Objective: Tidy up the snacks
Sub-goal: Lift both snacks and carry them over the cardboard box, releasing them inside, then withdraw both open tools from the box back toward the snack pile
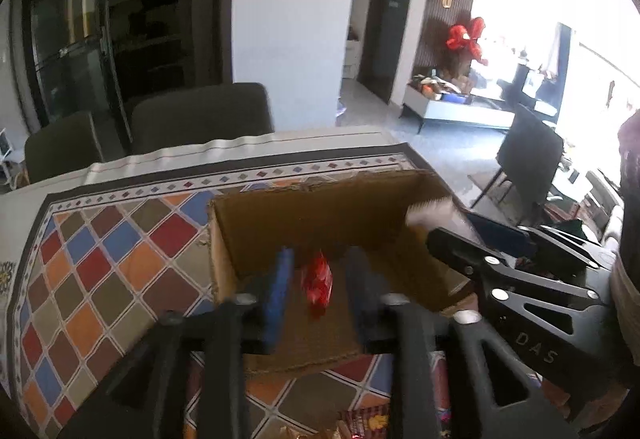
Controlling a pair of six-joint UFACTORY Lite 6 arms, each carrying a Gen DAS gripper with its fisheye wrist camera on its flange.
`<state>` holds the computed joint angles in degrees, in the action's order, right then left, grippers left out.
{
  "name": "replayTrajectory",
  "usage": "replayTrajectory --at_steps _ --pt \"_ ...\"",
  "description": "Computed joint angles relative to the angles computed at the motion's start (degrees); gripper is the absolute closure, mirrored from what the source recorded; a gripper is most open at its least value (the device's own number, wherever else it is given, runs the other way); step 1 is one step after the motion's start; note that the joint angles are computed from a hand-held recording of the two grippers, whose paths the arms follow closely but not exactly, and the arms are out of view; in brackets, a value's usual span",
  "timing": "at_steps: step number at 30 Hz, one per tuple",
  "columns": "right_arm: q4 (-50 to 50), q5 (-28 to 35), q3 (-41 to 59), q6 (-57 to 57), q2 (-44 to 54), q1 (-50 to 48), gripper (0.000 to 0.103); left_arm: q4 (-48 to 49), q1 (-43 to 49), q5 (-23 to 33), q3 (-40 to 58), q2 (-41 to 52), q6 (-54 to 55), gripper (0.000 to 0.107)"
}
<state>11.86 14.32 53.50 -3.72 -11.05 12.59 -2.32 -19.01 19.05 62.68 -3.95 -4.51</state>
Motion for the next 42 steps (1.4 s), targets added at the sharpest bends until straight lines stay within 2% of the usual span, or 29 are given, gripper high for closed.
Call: replayTrajectory --at_steps 2,6,9,13,15,18,23,29,33,37,40,42 --pt "-6.03 0.42 0.84 6.65 0.78 -0.11 0.059 4.44 -0.34 -0.22 -0.84 -0.85 -4.86 0.063" --pt "-9.82 1.07 -1.23 10.57 -1.55 -0.46 0.059 13.50 -2.02 -0.39 -5.07 -5.20 -13.85 0.063" --pt "-17.56 1.92 -4.09 18.00 -5.91 0.94 0.059 19.32 -3.86 -0.68 -9.40 -9.80 -20.19 0.063" --pt "-20.56 3.36 -8.69 20.62 -12.85 2.40 0.059 34.15 -8.38 1.68 -15.16 -17.45 -36.94 0.062" --pt "-25.22 4.67 -11.59 25.13 -17.70 3.92 0.059 36.33 -10.33 3.16 -17.39 -21.10 -40.32 0.059" --pt "-25.95 6.64 -14.23 26.08 -23.28 5.09 0.059 38.96 -14.01 5.83 -20.16 -26.28 -44.69 0.057" --pt "-26.80 10.76 -18.55 27.19 -32.53 7.49 0.059 47.25 -23.21 12.55 -24.06 -33.20 -54.81 0.056" --pt "-23.57 15.05 -24.01 24.14 -43.03 7.73 0.059 56.65 -39.21 24.27 -28.57 -39.60 -68.39 0.054" --pt "-19.42 18.24 -26.71 20.24 -48.95 6.51 0.059 59.37 -48.47 30.83 -30.66 -41.99 -74.94 0.054" --pt "-24.35 22.89 -29.71 25.74 -55.52 10.55 0.059 61.04 -58.64 37.67 -32.91 -42.95 -81.79 0.053" --pt "-29.12 27.04 -31.71 31.32 -59.98 15.07 0.057 60.90 -63.28 39.80 -34.54 -43.21 -84.89 0.053" --pt "-35.52 31.40 -33.49 39.22 -63.21 21.82 0.054 61.20 -66.73 41.59 -35.76 -43.01 -87.88 0.053"
